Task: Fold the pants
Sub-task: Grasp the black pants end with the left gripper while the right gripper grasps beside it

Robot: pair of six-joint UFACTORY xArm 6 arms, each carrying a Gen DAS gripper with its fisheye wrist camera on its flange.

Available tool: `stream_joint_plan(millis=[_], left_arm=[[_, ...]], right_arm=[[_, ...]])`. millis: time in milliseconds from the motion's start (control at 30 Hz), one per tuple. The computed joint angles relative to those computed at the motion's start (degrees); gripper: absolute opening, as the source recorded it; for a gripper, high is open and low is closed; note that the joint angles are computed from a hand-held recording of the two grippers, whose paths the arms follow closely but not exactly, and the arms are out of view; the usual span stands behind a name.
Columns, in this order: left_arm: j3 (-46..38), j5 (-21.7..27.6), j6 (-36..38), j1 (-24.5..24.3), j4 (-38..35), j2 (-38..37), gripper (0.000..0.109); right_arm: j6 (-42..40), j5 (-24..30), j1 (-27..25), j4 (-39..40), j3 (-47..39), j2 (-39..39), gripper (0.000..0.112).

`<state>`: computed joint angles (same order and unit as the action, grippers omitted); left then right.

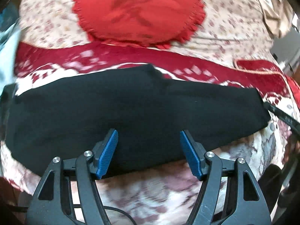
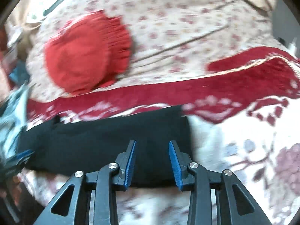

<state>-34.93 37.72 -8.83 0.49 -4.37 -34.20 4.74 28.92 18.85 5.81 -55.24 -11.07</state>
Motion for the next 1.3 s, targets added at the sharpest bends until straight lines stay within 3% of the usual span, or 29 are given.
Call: stream_joint_plan(millis=[233,333,500,600,733,800,867,933,1033,1300], left_arm=[[-3.36,-0.28,-0.53,-3.61,0.32,4.48,0.069],[-4.29,-0.24,-0.85,-3.92,0.86,5.51,0.069],[-5.8,-0.98,-1.42,-4.54,0.75,7.23,0.069],[-6.92,-1.5,-1.2,-5.76,-0.01,8.84,0.069],[-9.25,-1.68,0.68,-7.53,-2.43,11.35,0.069],[-10.91,-1.98,2.72,-8.45,-5.12,13.01,0.069],[-12.96,-1.76,3.97,-9.56,-6.52,15.02,0.069],[-15.69,-1.29,7.41,-10.8,-10.39,17.81,0.069],[-20.1,-0.18,11.97,-12.63,-15.37,22.27,0.069],[-32.84,3.34,17.77,-16.69,-19.92,34.5,0.069]], right_arm=[[-6.71,2.41,-1.44,2.49,-6.48,8.03,0.034],[-11.77,2.04,-1.84,7.93,-6.94,8.89,0.009],[-11.37,1.52,-1.79,6.45,-3.19,3.62,0.008],[-8.43,2.44,-2.39,4.81,-2.84,4.79,0.008],[-9.74,-2.08,-2.88,10.64,-1.68,5.63,0.008],[-9.0,-4.43,-3.33,10.09,-0.29,4.08,0.009],[-7.52,-3.58,-4.23,8.69,0.47,2.35,0.012],[-10.36,-1.21,-5.14,13.89,1.17,0.65,0.016],[-14.63,2.23,-5.92,21.0,3.1,-2.16,0.032],[-16.45,3.76,-6.9,28.18,7.44,-4.83,0.038]])
